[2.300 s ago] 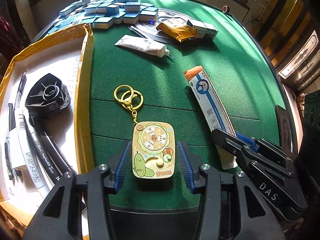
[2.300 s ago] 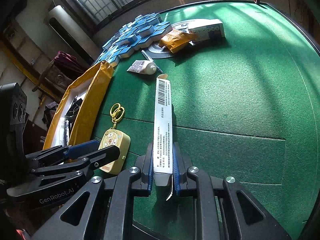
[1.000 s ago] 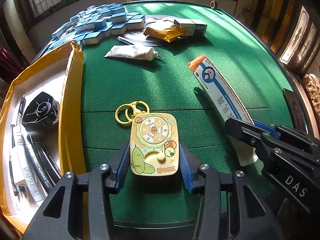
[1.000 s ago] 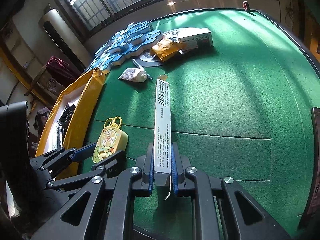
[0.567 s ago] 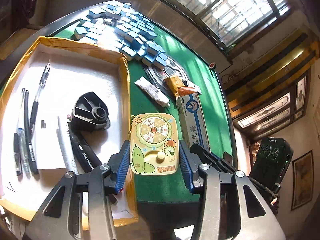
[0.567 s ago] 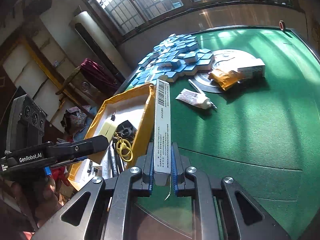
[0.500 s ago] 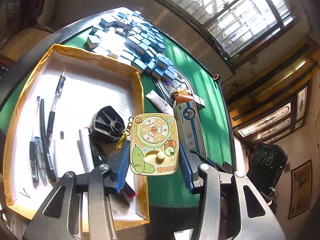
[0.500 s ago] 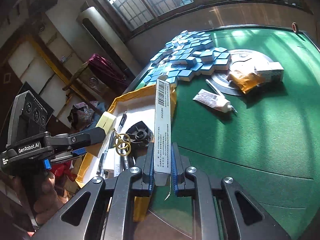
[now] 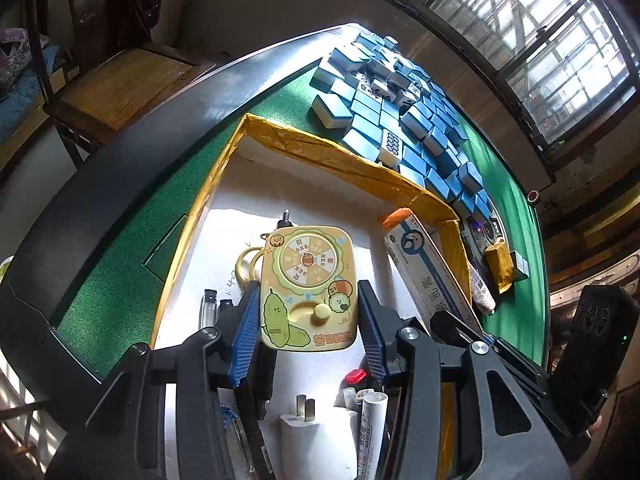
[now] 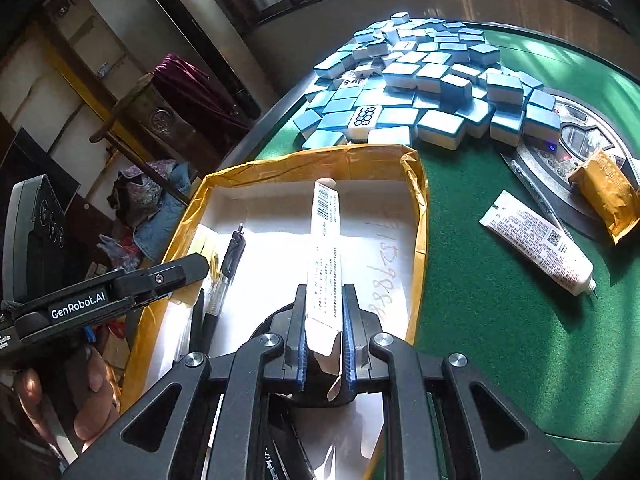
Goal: Organize objects
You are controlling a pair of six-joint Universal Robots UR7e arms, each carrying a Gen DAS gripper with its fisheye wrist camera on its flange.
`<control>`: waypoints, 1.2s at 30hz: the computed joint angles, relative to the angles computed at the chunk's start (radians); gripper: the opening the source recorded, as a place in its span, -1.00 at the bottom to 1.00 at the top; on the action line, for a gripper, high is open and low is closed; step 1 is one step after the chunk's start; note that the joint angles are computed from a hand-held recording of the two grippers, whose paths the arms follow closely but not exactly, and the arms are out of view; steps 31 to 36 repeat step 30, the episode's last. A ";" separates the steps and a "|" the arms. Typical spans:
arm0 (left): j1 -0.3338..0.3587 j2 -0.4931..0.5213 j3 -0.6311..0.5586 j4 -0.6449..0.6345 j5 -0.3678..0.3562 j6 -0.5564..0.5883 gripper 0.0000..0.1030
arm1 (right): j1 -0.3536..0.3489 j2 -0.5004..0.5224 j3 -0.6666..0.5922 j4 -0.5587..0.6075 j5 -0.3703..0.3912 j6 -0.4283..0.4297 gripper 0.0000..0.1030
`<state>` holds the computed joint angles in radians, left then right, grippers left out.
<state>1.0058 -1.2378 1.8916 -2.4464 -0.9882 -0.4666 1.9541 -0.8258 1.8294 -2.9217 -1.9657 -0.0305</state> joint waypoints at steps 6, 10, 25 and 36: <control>0.013 0.005 0.008 0.010 0.009 0.013 -0.13 | 0.035 0.049 -0.031 -0.032 -0.102 -0.054 -0.72; 0.005 0.006 0.016 0.014 0.029 0.022 -0.12 | 0.030 0.050 -0.034 -0.025 -0.095 -0.045 -0.69; -0.232 -0.068 0.216 0.133 0.456 -0.103 0.43 | 0.050 -0.094 0.205 -0.204 0.016 -0.046 -0.06; -0.287 -0.090 0.255 0.190 0.487 -0.187 0.43 | 0.060 -0.135 0.284 -0.256 0.007 -0.046 -0.05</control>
